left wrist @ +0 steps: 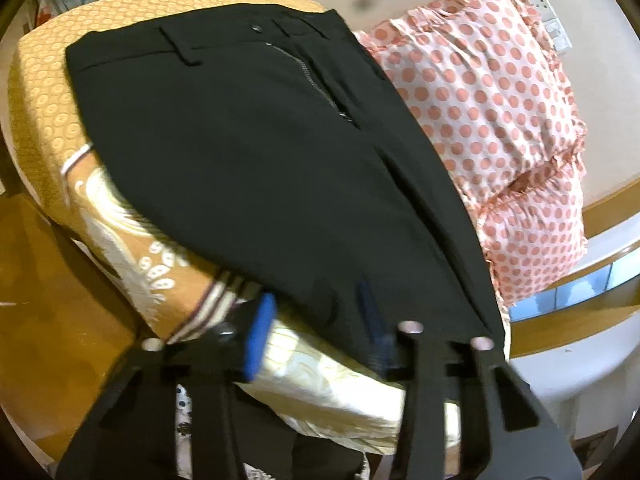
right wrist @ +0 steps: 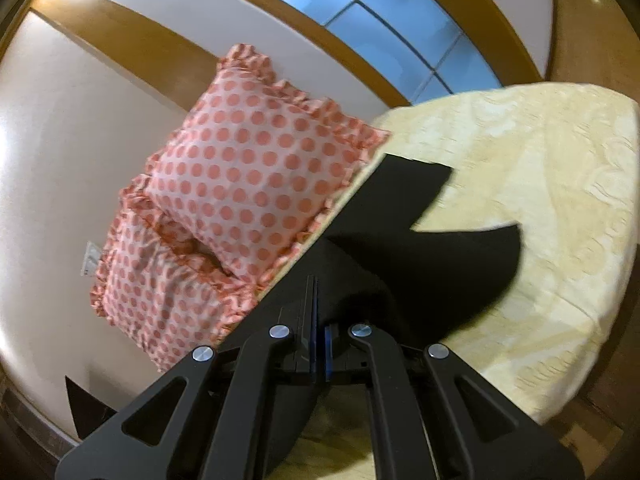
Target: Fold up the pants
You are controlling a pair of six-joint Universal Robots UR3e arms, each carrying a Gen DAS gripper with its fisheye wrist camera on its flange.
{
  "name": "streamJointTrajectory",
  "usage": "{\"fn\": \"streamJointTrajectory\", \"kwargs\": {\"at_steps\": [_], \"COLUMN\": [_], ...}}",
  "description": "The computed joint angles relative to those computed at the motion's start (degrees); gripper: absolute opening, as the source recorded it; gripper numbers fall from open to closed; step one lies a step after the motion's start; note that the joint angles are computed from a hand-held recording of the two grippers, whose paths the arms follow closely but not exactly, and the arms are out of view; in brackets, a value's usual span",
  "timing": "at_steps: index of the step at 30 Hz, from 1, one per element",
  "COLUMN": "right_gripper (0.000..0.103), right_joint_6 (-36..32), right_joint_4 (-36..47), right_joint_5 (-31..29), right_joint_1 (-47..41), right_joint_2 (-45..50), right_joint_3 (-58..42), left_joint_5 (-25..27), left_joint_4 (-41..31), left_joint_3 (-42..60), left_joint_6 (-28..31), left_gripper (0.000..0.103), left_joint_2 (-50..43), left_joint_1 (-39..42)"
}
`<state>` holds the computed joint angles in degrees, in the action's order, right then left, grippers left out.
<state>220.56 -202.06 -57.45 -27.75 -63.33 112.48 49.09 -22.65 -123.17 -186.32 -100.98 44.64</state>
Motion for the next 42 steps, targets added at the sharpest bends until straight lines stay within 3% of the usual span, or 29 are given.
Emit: {"fn": "streamJointTrajectory", "kwargs": {"at_steps": [3, 5, 8, 9, 10, 14, 15, 16, 17, 18, 20, 24, 26, 28, 32, 33, 34, 36, 40, 42], "right_gripper": [0.003, 0.011, 0.037, 0.051, 0.053, 0.053, 0.049, 0.023, 0.009, 0.004, 0.003, 0.003, 0.004, 0.004, 0.004, 0.008, 0.02, 0.033, 0.042, 0.042], "right_joint_6": [-3.0, -3.3, 1.6, 3.8, 5.0, 9.3, 11.1, 10.6, 8.6, 4.5, -1.8, -20.0, -23.1, -22.8, -19.4, -19.4, -19.5, -18.8, -16.4, -18.8], "right_joint_4": [4.4, 6.6, 4.3, 1.7, 0.2, -2.5, -4.3, -3.6, -0.2, 5.2, 7.6, 6.1, 11.3, 15.0, 16.7, 17.3, 17.0, 16.6, 11.1, 12.1], "right_joint_5": [-3.0, -3.4, 1.4, 3.9, 5.6, 11.0, 12.6, 12.4, 10.9, 8.1, 1.6, -22.6, -29.3, -30.3, -23.2, -21.5, -20.5, -19.7, -25.5, -24.4], "right_joint_1": [-0.4, -1.2, -5.0, -6.6, -7.4, -9.7, -10.3, -10.1, -9.3, -8.1, -5.4, 5.3, 7.8, 7.3, 2.4, 1.1, 0.3, -2.0, -4.4, -5.3], "right_joint_2": [-2.4, -2.6, -0.1, 1.4, 2.5, 7.1, 9.3, 10.3, 9.8, 7.9, 3.3, -6.5, -6.3, -5.4, -6.9, -8.4, -9.2, -12.3, -16.1, -14.4], "right_joint_3": [3.5, 4.5, 6.2, 6.6, 6.4, 3.4, 2.1, 0.3, -1.5, -3.7, -5.4, -5.5, -6.0, -3.7, 4.7, 7.0, 8.7, 12.4, 15.2, 10.5], "left_joint_5": [-0.8, -2.2, -0.9, 0.0, 0.5, 0.7, 0.9, 0.9, 1.0, 1.1, 1.6, 3.2, 4.2, 4.1, 4.5, 5.1, 5.8, 8.4, 13.9, 15.3], "left_joint_4": [-0.7, -0.7, -1.0, -0.6, -0.4, -0.3, -0.2, 0.0, 0.0, -0.2, -0.5, 0.8, 2.1, 2.3, -0.1, -1.1, -2.0, -2.0, 2.0, 4.6], "left_joint_3": [-1.2, -1.9, -1.4, -1.3, -1.1, -1.0, -1.0, -1.0, -0.9, -0.8, -0.4, -0.7, -1.0, -1.0, -0.4, -0.2, -0.1, -1.2, -4.1, -4.3], "left_joint_6": [1.6, 2.7, 2.8, 2.5, 2.3, 2.0, 1.9, 1.9, 1.8, 1.9, 1.9, 2.1, 2.5, 3.3, 5.6, 6.4, 7.2, 9.3, 10.7, 10.9], "left_gripper": [0.013, 0.013, 0.014, 0.015, 0.015, 0.019, 0.02, 0.02, 0.021, 0.021, 0.023, 0.027, 0.027, 0.027, 0.028, 0.03, 0.032, 0.037, 0.052, 0.061], "left_joint_2": [0.1, -0.2, 0.2, 0.3, 0.4, 0.4, 0.4, 0.4, 0.4, 0.5, 0.5, 0.9, 1.0, 0.8, 1.4, 1.9, 2.7, 5.7, 11.7, 12.9], "left_joint_1": [1.9, 3.0, 2.3, 1.7, 1.3, 1.0, 0.9, 0.8, 0.7, 0.7, 0.3, -0.9, -1.5, -1.4, -1.1, -1.2, -1.3, -1.6, -3.0, -4.9]}}
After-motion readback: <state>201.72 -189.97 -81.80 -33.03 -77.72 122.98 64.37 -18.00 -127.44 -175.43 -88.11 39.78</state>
